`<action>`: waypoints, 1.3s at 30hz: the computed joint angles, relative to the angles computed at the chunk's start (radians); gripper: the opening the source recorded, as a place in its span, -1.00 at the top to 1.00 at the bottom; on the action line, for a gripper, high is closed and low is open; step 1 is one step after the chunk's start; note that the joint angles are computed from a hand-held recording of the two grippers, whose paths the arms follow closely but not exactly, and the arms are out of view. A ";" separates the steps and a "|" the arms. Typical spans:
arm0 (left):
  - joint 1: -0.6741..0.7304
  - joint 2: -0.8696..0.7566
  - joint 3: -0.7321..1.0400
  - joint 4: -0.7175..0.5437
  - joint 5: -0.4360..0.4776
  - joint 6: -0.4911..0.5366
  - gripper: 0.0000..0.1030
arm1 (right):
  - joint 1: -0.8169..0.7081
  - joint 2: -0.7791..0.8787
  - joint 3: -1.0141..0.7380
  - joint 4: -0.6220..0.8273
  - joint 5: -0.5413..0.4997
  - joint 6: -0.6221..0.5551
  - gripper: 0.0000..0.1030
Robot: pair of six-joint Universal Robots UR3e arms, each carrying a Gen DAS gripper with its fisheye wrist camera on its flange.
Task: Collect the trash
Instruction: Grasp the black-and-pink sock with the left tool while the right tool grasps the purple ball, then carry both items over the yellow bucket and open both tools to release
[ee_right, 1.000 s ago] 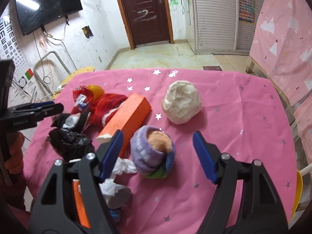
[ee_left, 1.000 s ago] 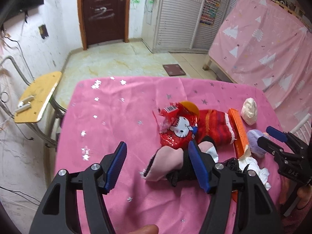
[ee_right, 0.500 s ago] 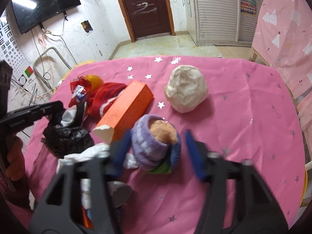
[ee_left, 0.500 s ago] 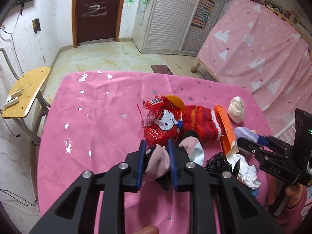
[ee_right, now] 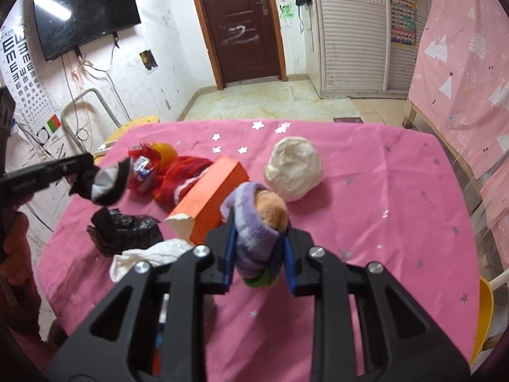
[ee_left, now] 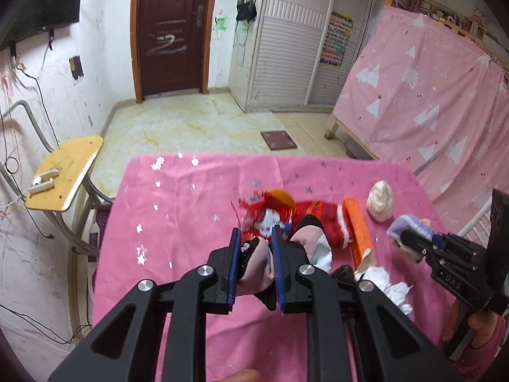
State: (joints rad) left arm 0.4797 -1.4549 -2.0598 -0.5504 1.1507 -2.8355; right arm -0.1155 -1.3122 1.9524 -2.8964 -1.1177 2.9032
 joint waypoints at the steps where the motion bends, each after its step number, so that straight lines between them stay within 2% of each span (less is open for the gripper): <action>1: -0.005 0.002 0.007 0.000 0.003 -0.006 0.79 | -0.010 -0.015 0.019 -0.009 0.009 -0.001 0.54; 6: -0.053 0.028 0.047 -0.008 0.026 -0.039 0.79 | -0.084 -0.086 0.095 -0.038 0.060 -0.015 0.54; 12: -0.181 0.034 0.102 -0.012 0.058 -0.101 0.79 | -0.211 -0.202 0.206 -0.052 0.128 -0.055 0.54; 18: -0.385 -0.044 0.202 0.005 0.128 -0.168 0.79 | -0.426 -0.349 0.331 -0.003 0.223 -0.141 0.54; 25: -0.618 -0.184 0.358 0.008 0.231 -0.221 0.79 | -0.699 -0.471 0.452 0.121 0.325 -0.299 0.54; 31: -0.768 -0.312 0.496 -0.007 0.283 -0.250 0.79 | -0.833 -0.482 0.468 0.185 0.360 -0.392 0.54; 39: -0.905 -0.508 0.730 -0.088 0.302 -0.293 0.79 | -0.904 -0.380 0.455 0.165 0.326 -0.466 0.53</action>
State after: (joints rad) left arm -0.4249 -1.9632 -1.3297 -0.6384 1.4523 -3.1286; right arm -1.0194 -1.6924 2.4076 -2.7310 -0.7919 2.4377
